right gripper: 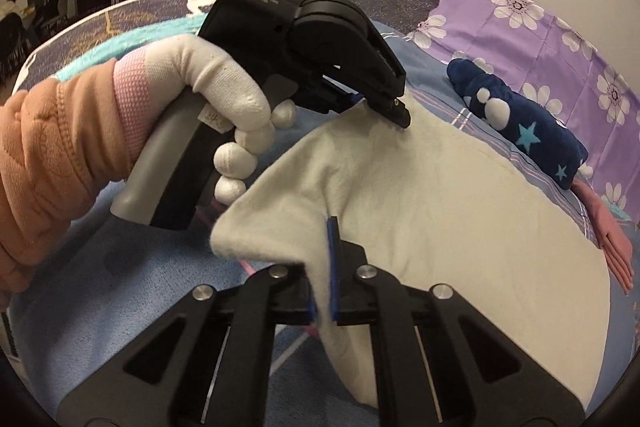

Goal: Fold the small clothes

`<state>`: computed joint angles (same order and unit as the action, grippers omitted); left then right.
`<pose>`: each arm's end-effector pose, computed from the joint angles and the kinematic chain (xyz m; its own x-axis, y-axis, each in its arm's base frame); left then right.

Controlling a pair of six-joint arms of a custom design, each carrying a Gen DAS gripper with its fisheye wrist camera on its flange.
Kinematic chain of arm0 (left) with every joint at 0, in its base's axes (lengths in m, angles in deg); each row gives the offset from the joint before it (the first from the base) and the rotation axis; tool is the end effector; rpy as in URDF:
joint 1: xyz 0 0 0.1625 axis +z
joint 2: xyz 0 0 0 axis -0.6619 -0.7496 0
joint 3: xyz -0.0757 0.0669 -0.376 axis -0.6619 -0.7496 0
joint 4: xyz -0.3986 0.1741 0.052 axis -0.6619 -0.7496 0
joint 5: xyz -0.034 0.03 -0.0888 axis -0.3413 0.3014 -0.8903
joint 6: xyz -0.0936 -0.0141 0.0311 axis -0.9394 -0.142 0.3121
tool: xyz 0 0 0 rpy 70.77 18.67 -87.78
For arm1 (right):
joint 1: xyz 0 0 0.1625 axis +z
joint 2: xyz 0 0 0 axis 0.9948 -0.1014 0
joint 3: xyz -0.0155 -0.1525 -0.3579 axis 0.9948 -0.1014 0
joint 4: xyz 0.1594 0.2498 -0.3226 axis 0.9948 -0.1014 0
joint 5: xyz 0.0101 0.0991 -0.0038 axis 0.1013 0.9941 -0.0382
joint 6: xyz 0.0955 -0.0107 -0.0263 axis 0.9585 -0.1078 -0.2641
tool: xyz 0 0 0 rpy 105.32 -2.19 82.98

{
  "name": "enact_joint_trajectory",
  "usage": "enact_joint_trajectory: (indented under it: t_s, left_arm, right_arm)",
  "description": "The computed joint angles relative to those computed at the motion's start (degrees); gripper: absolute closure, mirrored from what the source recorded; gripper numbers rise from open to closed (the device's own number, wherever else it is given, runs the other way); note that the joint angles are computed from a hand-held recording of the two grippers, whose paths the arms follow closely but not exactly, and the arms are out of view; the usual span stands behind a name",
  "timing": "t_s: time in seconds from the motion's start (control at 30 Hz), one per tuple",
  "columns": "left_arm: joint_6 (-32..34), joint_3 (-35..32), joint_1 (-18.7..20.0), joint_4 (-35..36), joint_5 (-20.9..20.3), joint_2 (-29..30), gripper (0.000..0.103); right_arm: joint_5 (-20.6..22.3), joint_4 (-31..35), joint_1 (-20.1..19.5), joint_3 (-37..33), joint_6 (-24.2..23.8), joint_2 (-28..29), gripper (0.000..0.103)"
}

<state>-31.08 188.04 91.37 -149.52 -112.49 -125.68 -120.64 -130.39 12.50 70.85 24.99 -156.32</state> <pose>-0.2661 -0.5783 0.0772 -0.9949 0.0708 -0.0717 0.0978 0.8499 -0.5178 0.1576 -0.4264 0.2483 -0.4018 -0.6561 0.6388 -0.8951 0.4286 -0.1228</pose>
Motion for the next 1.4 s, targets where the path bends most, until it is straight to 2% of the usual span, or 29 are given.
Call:
enact_joint_trajectory:
  t_s: [0.23, 0.43, 0.57, 0.77, 1.07, 1.3, 1.33, 1.4]
  left_arm:
    - [1.0, -3.84, -1.98, 1.7, 0.53, 1.86, 0.093]
    - [0.82, -8.66, -4.01, 6.16, 2.25, 4.53, 0.093]
    - [1.32, -10.77, -5.12, 5.75, 2.22, 6.49, 0.093]
    - [1.47, -15.27, -6.77, 7.6, 2.41, 10.23, 0.093]
    - [2.15, -23.17, -8.81, 10.31, 2.28, 17.06, 0.093]
    - [2.89, -30.97, -10.97, 13.76, 3.63, 23.88, 0.093]
    - [5.52, -31.84, -11.07, 11.72, 3.34, 25.18, 0.093]
    - [5.91, -34.88, -11.5, 12.91, 3.21, 27.82, 0.093]
  right_arm:
    - [4.28, 2.41, -1.23, -0.73, 3.25, -4.97, 0.099]
    - [8.55, 9.24, -4.66, -2.98, 8.65, -9.74, 0.099]
    - [10.84, 12.78, -6.95, -4.28, 10.46, -12.31, 0.099]
    - [14.89, 18.6, -11.25, -5.95, 14.32, -16.64, 0.1]
    - [20.16, 22.91, -17.29, -7.24, 16.76, -21.7, 0.1]
    - [25.9, 28.07, -24.45, -9.22, 17.49, -25.24, 0.1]
    - [26.65, 28.77, -25.51, -9.5, 17.46, -25.66, 0.1]
    - [27.87, 29.89, -27.62, -10.28, 17.48, -26.2, 0.1]
